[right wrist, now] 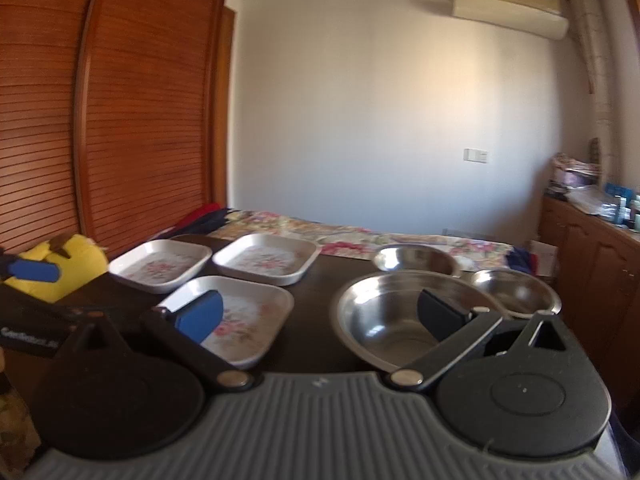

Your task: Organize plates and bowls

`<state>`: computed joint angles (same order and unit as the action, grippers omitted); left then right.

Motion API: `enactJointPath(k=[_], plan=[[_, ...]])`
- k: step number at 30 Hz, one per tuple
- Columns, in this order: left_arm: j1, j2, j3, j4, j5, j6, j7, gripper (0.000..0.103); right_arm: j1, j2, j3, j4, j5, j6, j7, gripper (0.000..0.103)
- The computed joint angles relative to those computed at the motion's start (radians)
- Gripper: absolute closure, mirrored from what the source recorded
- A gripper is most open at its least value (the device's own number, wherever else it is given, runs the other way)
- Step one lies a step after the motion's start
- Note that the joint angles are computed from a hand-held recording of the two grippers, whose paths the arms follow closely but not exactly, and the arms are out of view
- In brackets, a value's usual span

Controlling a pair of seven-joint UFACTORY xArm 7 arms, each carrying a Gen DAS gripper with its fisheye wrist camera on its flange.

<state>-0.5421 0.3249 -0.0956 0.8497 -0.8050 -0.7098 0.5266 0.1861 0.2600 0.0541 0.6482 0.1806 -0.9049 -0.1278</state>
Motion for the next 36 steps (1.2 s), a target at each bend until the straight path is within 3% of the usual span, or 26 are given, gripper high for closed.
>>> enactJointPath(k=[9,11,16,20,23,27,36], plan=[[0.044,0.042,0.035,0.056,0.067,0.077,-0.019,0.000,0.002,0.052,0.002,0.093,-0.061,0.090,-0.013,0.002],[0.053,0.050,0.044,0.061,0.089,0.096,-0.036,0.002,-0.001,0.064,0.002,0.115,-0.072,0.112,-0.007,0.013],[0.088,0.072,0.063,0.080,0.191,0.154,-0.106,0.008,0.000,0.097,0.004,0.162,-0.095,0.170,0.013,0.016],[0.107,0.088,0.075,0.100,0.265,0.188,-0.162,0.013,-0.011,0.117,0.013,0.191,-0.132,0.219,0.046,0.025],[0.167,0.095,0.049,0.104,0.386,0.209,-0.249,0.017,-0.007,0.132,0.010,0.208,-0.143,0.246,0.055,0.032],[0.229,0.113,0.023,0.124,0.539,0.237,-0.350,0.032,-0.001,0.142,0.005,0.225,-0.131,0.283,0.063,0.039],[0.260,0.172,0.030,0.212,0.685,0.289,-0.438,0.053,0.046,0.172,-0.022,0.268,-0.049,0.331,0.035,0.051]])
